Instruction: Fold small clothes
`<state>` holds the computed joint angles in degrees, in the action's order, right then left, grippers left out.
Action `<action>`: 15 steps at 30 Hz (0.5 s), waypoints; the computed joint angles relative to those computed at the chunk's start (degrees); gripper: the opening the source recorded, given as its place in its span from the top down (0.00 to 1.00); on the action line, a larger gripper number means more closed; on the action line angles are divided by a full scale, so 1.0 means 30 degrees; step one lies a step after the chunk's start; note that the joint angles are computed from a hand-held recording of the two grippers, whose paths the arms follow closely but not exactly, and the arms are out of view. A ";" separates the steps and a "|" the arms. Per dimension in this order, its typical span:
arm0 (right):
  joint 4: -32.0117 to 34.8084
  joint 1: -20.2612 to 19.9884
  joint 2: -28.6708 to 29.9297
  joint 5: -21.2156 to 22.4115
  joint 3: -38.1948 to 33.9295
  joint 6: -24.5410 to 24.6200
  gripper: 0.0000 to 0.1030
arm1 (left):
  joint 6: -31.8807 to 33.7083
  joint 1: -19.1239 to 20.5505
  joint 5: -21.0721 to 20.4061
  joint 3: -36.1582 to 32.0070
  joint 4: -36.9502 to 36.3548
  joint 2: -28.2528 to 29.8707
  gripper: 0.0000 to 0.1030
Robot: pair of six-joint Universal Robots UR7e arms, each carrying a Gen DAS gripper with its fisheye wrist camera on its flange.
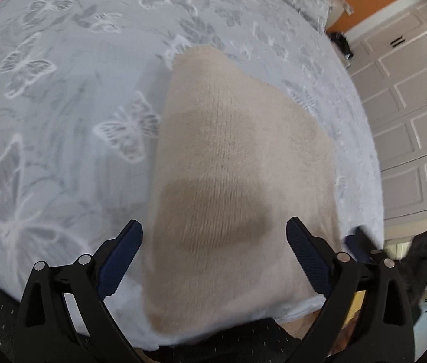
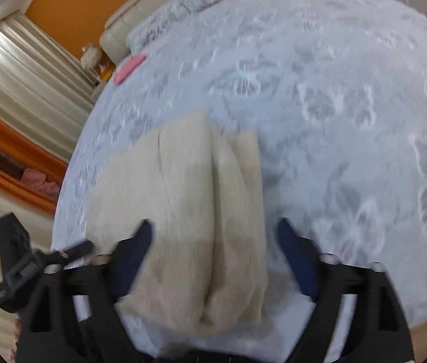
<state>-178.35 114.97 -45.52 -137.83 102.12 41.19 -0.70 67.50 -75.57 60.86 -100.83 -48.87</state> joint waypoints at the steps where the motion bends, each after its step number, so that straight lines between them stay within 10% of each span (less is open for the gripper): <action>1: 0.0399 -0.0334 -0.0090 0.0443 -0.0049 -0.0020 0.15 | -0.0269 -0.0030 0.0522 -0.0182 0.0206 0.0381 0.08; 7: 0.0468 -0.2861 0.0522 0.5772 -0.0278 0.1122 0.15 | -0.3485 0.1533 -0.2792 -0.2675 0.2288 0.2353 0.07; 10: -0.0258 -0.2515 0.1287 0.5622 -0.1162 -0.0078 0.55 | -0.2416 0.1739 -0.3858 -0.3581 0.2431 0.2549 0.43; 15: 0.0192 -0.0720 0.2172 0.4411 -0.4518 -0.3659 0.63 | -0.0915 0.1501 -0.5167 -0.6066 0.3060 0.2787 0.56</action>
